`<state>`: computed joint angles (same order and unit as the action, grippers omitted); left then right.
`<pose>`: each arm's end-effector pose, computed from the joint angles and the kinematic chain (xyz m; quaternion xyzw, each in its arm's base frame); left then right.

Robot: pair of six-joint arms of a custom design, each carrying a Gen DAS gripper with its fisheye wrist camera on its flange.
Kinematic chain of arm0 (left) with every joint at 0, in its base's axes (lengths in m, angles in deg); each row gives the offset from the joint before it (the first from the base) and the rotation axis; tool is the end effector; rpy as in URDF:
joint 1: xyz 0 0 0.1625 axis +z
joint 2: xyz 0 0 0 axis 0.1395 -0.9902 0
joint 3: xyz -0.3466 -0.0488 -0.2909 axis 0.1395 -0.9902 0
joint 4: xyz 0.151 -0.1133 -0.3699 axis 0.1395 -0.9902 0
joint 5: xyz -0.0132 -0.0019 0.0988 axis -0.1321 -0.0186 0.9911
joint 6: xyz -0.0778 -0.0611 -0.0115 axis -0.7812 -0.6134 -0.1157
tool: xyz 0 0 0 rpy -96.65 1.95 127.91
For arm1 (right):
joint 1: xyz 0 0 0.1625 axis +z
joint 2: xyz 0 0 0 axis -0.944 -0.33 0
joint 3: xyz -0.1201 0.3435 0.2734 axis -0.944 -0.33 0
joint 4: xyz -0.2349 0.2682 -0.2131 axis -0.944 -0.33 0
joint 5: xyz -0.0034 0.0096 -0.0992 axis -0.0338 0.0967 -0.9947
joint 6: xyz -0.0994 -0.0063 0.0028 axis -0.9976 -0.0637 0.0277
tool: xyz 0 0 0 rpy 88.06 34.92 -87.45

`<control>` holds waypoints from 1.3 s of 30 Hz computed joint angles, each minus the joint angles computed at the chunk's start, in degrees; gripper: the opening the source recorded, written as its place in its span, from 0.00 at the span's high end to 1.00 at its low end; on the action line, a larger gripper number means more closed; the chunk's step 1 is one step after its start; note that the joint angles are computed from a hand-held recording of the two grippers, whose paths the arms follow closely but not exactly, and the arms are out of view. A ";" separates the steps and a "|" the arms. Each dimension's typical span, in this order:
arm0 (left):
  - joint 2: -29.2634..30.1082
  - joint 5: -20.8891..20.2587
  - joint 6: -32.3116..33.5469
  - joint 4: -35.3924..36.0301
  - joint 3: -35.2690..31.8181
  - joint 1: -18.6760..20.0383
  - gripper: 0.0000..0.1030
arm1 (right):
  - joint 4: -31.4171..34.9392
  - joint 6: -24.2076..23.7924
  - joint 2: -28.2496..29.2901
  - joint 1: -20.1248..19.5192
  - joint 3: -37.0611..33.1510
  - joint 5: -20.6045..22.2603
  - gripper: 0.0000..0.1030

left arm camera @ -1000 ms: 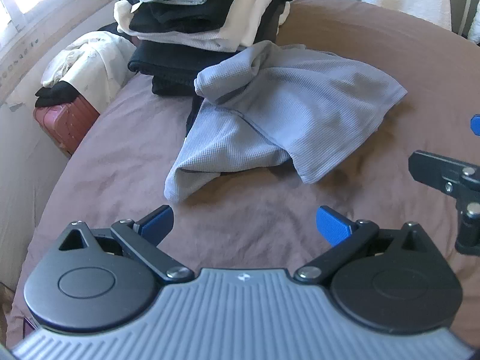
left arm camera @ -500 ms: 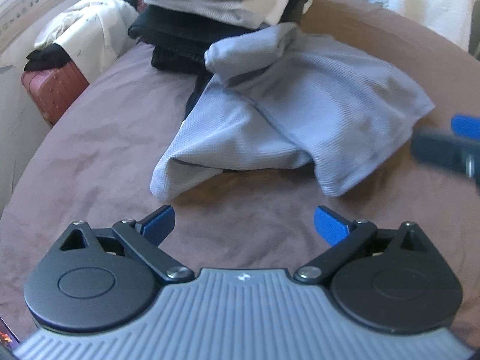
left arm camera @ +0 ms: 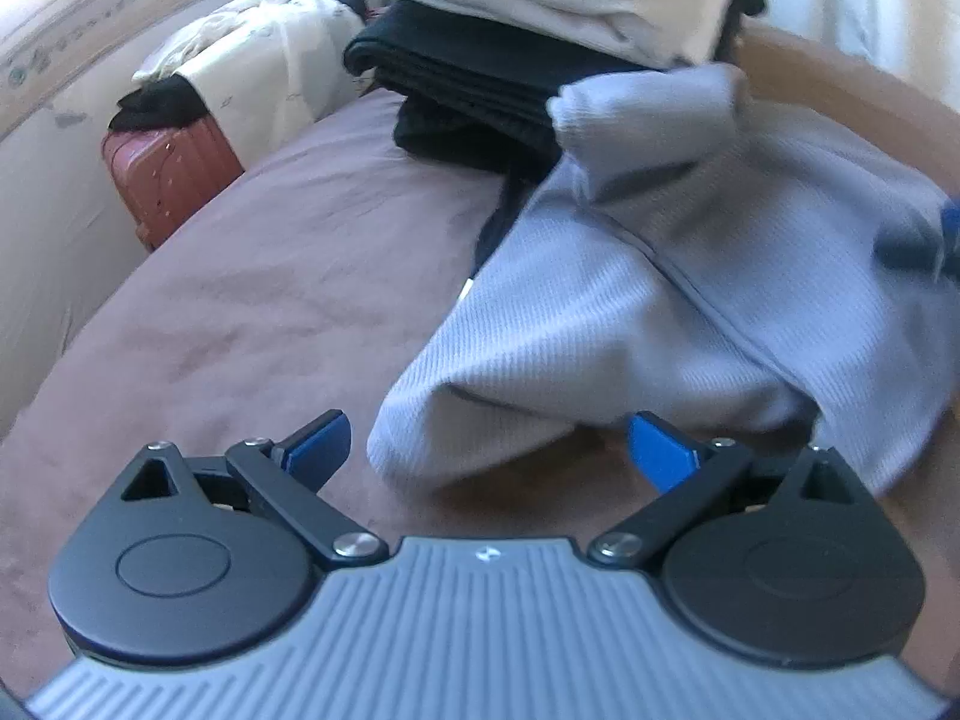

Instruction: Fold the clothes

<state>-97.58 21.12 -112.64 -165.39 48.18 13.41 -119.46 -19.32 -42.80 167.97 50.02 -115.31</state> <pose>-0.3193 -0.3517 0.0883 -0.0937 0.7966 -0.3800 0.4607 0.1809 -0.4979 0.3177 0.4345 -0.8637 0.1977 0.1616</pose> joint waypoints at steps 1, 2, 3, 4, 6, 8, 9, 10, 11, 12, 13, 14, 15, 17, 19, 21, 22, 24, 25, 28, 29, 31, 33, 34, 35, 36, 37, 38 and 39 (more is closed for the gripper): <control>-0.30 0.24 0.14 -2.05 0.81 0.57 0.01 | -0.28 0.17 0.96 -0.31 0.11 -0.84 0.00; -0.70 0.49 0.74 -4.76 1.85 1.16 0.01 | -1.58 0.78 1.83 -0.71 0.64 -1.47 0.00; -1.25 0.66 2.30 -8.88 3.34 1.82 0.01 | -3.22 1.26 2.14 -1.31 1.47 -0.81 0.00; -1.34 0.71 3.29 -12.08 4.40 2.40 0.01 | -5.24 1.24 1.98 -1.89 2.54 0.51 0.00; -1.18 0.92 4.47 -16.91 5.92 3.46 0.00 | -9.43 0.57 1.71 -2.74 4.65 2.48 0.02; -0.38 1.90 2.92 -14.80 5.24 3.51 0.00 | -11.97 -0.75 0.99 -3.22 6.24 4.15 0.18; -0.26 1.84 2.80 -13.95 4.78 3.54 0.01 | -12.80 -1.20 0.40 -3.34 6.88 4.80 0.31; -0.32 1.83 3.26 -13.76 4.66 3.45 0.05 | -12.96 -1.32 -0.30 -3.41 7.27 5.32 0.48; -0.41 1.81 3.73 -13.57 4.54 3.36 0.12 | -12.24 -1.40 -1.05 -3.54 7.36 6.03 0.56; -0.58 1.78 4.12 -13.26 4.41 3.24 0.16 | -11.14 -1.49 -1.85 -3.71 7.30 6.88 0.70; -0.66 1.79 4.22 -12.63 4.20 3.08 0.27 | -10.62 -1.68 -2.51 -3.82 7.41 7.48 0.76; -0.74 1.82 4.38 -12.11 4.00 2.94 0.40 | -10.60 -1.93 -3.04 -3.86 7.66 7.85 0.77; -0.79 1.89 4.80 -11.86 3.76 2.87 0.45 | -10.58 -2.19 -3.57 -3.91 7.89 8.22 0.79; -0.08 1.75 5.60 -12.55 3.49 2.32 0.69 | -11.52 -2.99 -4.40 -3.94 8.81 8.62 0.79; 0.55 1.71 5.99 -12.27 3.18 1.89 0.81 | -12.64 -3.54 -5.06 -3.99 9.84 8.90 0.79; 1.50 1.84 5.68 -9.79 2.03 1.75 0.87 | -13.98 -2.99 -6.07 -4.34 11.23 9.53 0.79; 1.92 1.94 5.53 -8.84 1.58 1.65 0.89 | -14.67 -2.58 -6.64 -4.55 11.98 9.89 0.80; 2.36 1.92 5.32 -8.55 1.25 1.36 0.90 | -14.91 -1.25 -7.92 -5.09 13.09 10.55 0.80; 2.28 1.96 5.32 -8.75 1.30 1.24 0.91 | -14.82 -0.66 -8.56 -5.35 13.47 10.84 0.80; 1.63 1.84 5.56 -10.82 2.13 0.87 0.91 | -14.06 0.72 -10.27 -5.87 14.05 11.36 0.80; 1.26 1.79 5.76 -11.93 2.56 0.79 0.91 | -13.60 1.01 -10.84 -6.01 14.15 11.51 0.80; 0.68 1.77 6.42 -14.06 3.29 0.49 0.91 | -12.69 1.13 -11.75 -6.11 14.20 11.67 0.80; 0.37 1.75 6.94 -15.16 3.62 0.26 0.91 | -12.10 1.18 -12.48 -6.19 14.25 11.82 0.80; 0.31 1.76 7.19 -15.55 3.67 0.11 0.91 | -11.84 1.21 -12.85 -6.23 14.28 11.91 0.80; 0.32 1.78 7.48 -16.19 3.81 -0.11 0.91 | -11.61 1.35 -13.15 -6.28 14.28 12.00 0.80; 0.33 1.79 7.77 -16.81 3.94 -0.33 0.92 | -11.40 1.58 -13.40 -6.31 14.26 12.10 0.80; 0.34 1.81 8.05 -17.44 4.08 -0.55 0.92 | -11.20 1.83 -13.64 -6.34 14.24 12.20 0.80; 0.40 1.84 8.24 -17.87 4.13 -0.77 0.92 | -11.11 2.03 -13.83 -6.37 14.23 12.31 0.80; 0.55 1.91 8.26 -17.89 4.02 -1.00 0.92 | -11.10 2.21 -13.98 -6.39 14.23 12.41 0.80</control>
